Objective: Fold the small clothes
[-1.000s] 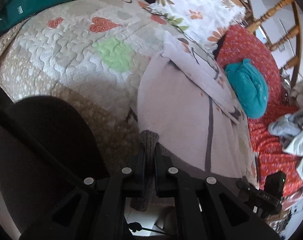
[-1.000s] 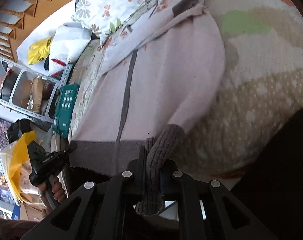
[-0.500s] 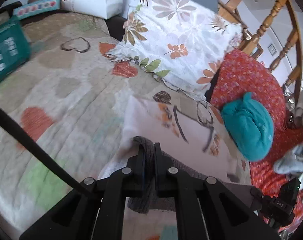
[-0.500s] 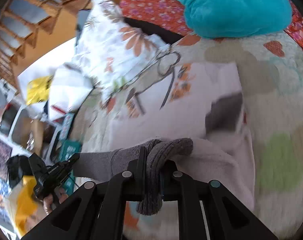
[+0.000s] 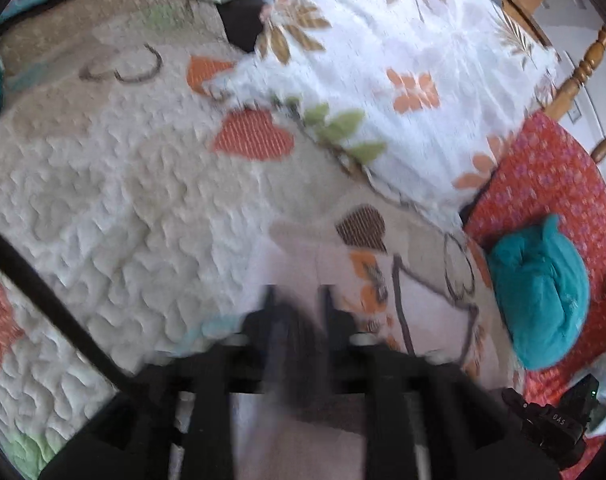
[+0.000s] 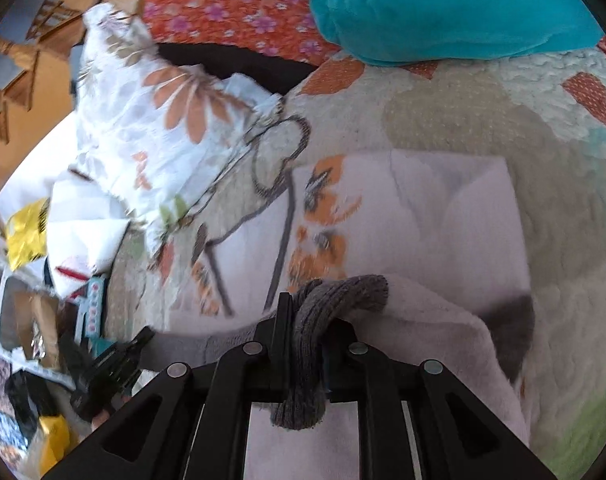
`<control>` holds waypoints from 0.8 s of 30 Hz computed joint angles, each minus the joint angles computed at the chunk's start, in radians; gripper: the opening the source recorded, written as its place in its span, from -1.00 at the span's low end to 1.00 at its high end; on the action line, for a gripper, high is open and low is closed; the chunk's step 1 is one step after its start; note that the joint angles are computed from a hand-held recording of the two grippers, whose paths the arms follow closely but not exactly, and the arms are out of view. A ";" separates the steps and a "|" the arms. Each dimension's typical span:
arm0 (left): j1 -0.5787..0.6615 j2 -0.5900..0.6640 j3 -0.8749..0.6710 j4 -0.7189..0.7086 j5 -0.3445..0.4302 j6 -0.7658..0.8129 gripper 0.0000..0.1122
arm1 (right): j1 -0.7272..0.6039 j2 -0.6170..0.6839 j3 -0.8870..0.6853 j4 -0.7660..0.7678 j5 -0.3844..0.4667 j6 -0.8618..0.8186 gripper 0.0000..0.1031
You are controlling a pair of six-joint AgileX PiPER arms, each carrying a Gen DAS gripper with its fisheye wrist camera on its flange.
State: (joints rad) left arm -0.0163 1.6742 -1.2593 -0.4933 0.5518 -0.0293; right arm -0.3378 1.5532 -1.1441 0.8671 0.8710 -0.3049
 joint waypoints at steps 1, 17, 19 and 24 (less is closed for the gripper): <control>-0.011 -0.020 0.017 0.065 -0.041 -0.070 0.33 | 0.018 0.020 -0.027 -0.050 -0.041 0.057 -0.53; 0.053 -0.124 0.014 0.259 0.037 -0.185 0.45 | 0.158 -0.087 -0.075 -0.475 -0.075 0.259 0.31; 0.096 -0.130 0.013 0.215 0.062 -0.161 0.45 | 0.235 -0.073 -0.079 -0.448 -0.062 0.225 0.30; 0.160 -0.144 0.011 0.209 0.083 -0.157 0.45 | 0.535 0.066 -0.177 -0.450 -0.050 0.203 -0.15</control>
State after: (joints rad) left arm 0.1435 1.5304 -1.2482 -0.2844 0.6350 -0.1863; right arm 0.1975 1.6189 -1.3209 0.4176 0.8215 -0.1015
